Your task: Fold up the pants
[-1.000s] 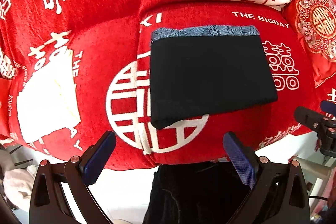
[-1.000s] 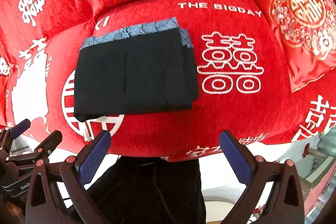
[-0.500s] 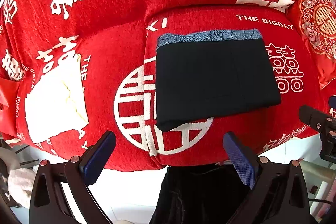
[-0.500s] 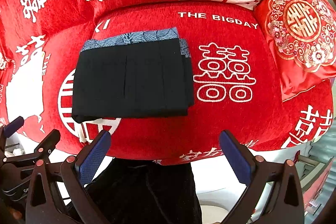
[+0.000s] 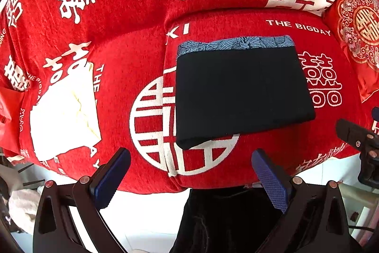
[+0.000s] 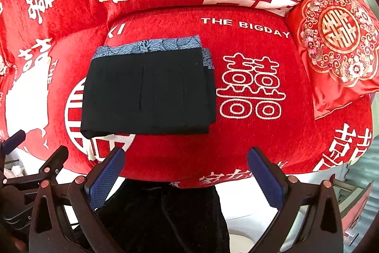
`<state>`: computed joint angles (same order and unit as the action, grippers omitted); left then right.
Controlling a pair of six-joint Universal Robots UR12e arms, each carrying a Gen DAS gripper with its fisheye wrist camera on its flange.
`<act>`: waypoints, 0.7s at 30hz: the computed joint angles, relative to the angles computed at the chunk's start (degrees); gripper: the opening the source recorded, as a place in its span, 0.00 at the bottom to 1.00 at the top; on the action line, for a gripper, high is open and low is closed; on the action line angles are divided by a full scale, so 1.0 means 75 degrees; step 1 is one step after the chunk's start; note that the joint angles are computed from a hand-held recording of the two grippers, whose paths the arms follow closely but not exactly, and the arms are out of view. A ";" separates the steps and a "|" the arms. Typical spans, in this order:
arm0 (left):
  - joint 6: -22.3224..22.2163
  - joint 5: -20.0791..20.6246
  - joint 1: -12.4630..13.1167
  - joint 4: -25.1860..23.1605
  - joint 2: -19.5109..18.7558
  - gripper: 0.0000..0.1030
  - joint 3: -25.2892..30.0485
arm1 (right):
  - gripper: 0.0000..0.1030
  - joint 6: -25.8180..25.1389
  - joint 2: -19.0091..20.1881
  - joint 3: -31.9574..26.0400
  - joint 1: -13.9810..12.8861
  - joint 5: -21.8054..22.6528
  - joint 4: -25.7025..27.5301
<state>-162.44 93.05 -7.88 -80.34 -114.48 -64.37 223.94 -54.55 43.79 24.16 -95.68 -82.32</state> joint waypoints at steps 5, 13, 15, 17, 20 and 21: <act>0.0036 0.0000 -0.0034 0.0036 -0.0001 0.99 0.0001 | 1.00 -0.0065 0.0031 -0.0080 -0.0008 -0.0044 0.0028; 0.0163 0.0045 -0.0089 0.0130 0.0011 0.99 -0.0023 | 1.00 -0.0077 0.0053 -0.0124 -0.0027 -0.0060 0.0052; 0.0181 0.0037 -0.0095 0.0139 0.0007 0.99 -0.0012 | 1.00 -0.0084 0.0052 -0.0121 -0.0030 -0.0055 0.0043; 0.0193 0.0020 -0.0098 0.0132 -0.0004 0.99 0.0008 | 1.00 -0.0076 0.0055 -0.0125 -0.0032 -0.0045 0.0052; 0.0181 0.0032 -0.0112 0.0126 -0.0018 0.99 0.0026 | 1.00 -0.0067 0.0056 -0.0120 -0.0032 -0.0039 0.0052; 0.0178 0.0029 -0.0113 0.0119 -0.0022 0.99 0.0032 | 1.00 -0.0064 0.0058 -0.0121 -0.0028 -0.0047 0.0057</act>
